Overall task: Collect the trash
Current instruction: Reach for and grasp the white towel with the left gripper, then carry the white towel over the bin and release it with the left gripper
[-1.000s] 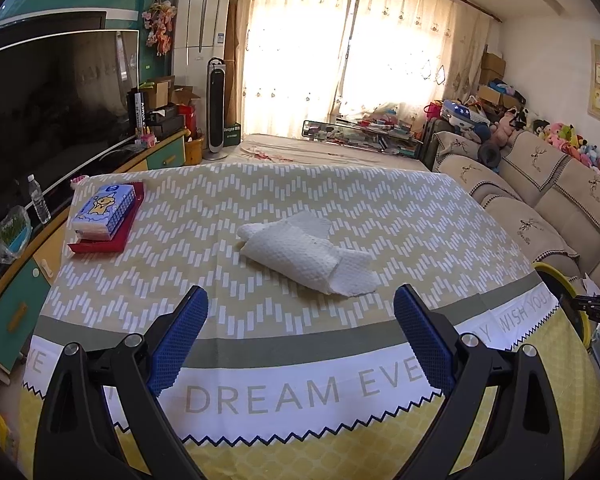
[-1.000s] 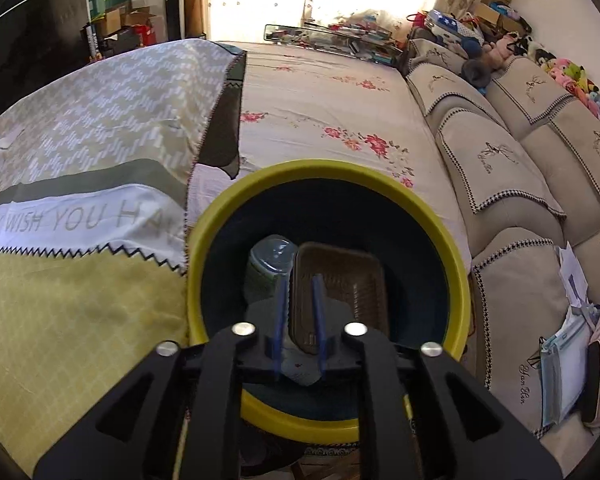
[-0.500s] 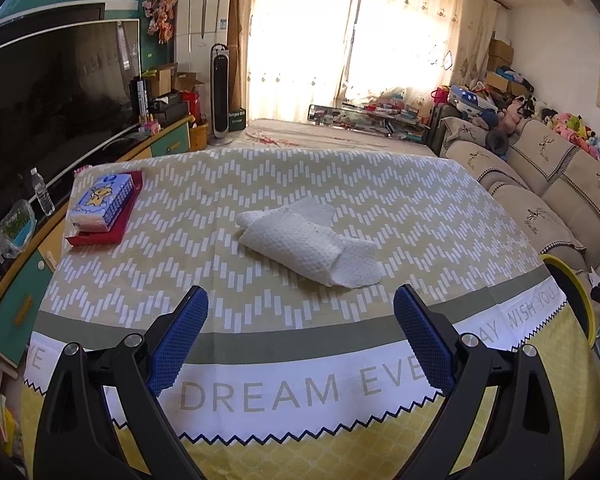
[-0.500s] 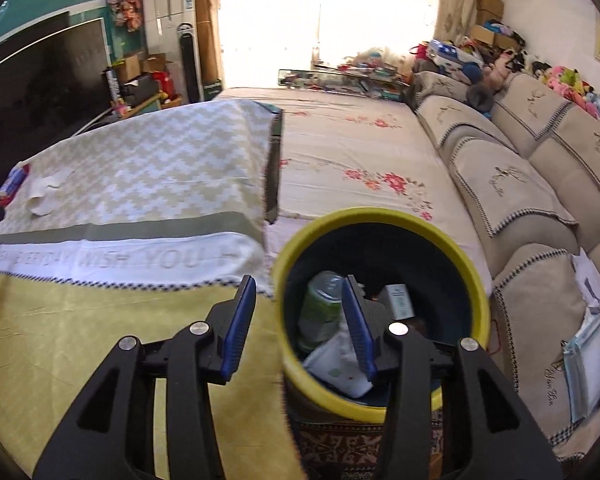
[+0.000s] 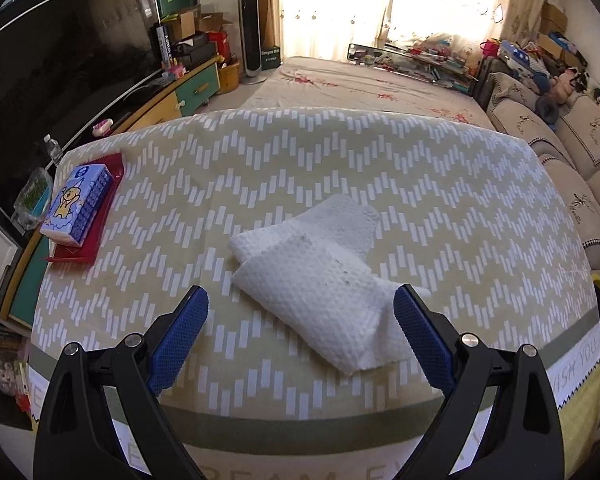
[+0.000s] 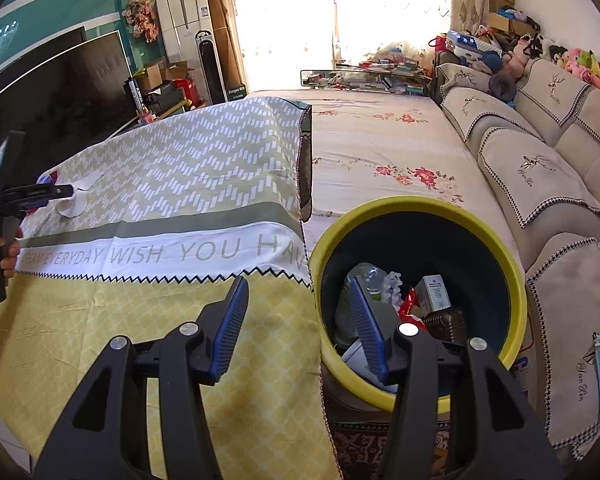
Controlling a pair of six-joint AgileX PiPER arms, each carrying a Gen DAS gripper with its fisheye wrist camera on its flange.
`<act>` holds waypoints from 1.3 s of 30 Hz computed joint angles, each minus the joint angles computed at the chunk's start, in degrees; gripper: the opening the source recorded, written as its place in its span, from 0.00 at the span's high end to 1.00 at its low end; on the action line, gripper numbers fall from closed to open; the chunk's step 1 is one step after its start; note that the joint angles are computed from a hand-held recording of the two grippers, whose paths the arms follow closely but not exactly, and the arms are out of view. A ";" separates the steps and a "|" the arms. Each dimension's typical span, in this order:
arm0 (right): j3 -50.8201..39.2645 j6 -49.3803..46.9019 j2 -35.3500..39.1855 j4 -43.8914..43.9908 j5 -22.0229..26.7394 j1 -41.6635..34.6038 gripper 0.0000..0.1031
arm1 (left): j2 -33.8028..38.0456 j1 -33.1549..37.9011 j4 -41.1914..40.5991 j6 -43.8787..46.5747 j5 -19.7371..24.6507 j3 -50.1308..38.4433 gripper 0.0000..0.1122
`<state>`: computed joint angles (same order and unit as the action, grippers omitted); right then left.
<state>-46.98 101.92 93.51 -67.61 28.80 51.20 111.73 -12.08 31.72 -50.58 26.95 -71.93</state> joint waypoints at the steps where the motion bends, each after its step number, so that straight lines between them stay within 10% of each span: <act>1: 0.17 0.16 -0.13 -0.23 -0.26 -0.19 0.50 | 1.31 0.17 -0.58 0.03 0.85 -1.48 0.19; 6: 1.19 1.09 -1.12 -0.97 -0.94 -0.64 0.50 | 5.43 0.43 -2.94 1.68 2.84 -6.79 0.37; 12: 3.09 4.46 -2.72 -3.28 -1.32 -0.17 0.50 | 6.23 -0.13 -8.55 6.79 4.87 -11.23 0.84; 29: 15.32 11.65 -17.46 -3.53 7.90 5.19 0.50 | -5.61 -25.24 3.83 -2.44 7.74 -7.40 0.85; 39: 24.96 12.02 -36.74 4.08 27.54 15.19 0.46 | 15.50 -36.77 -11.92 15.26 16.78 -40.67 0.85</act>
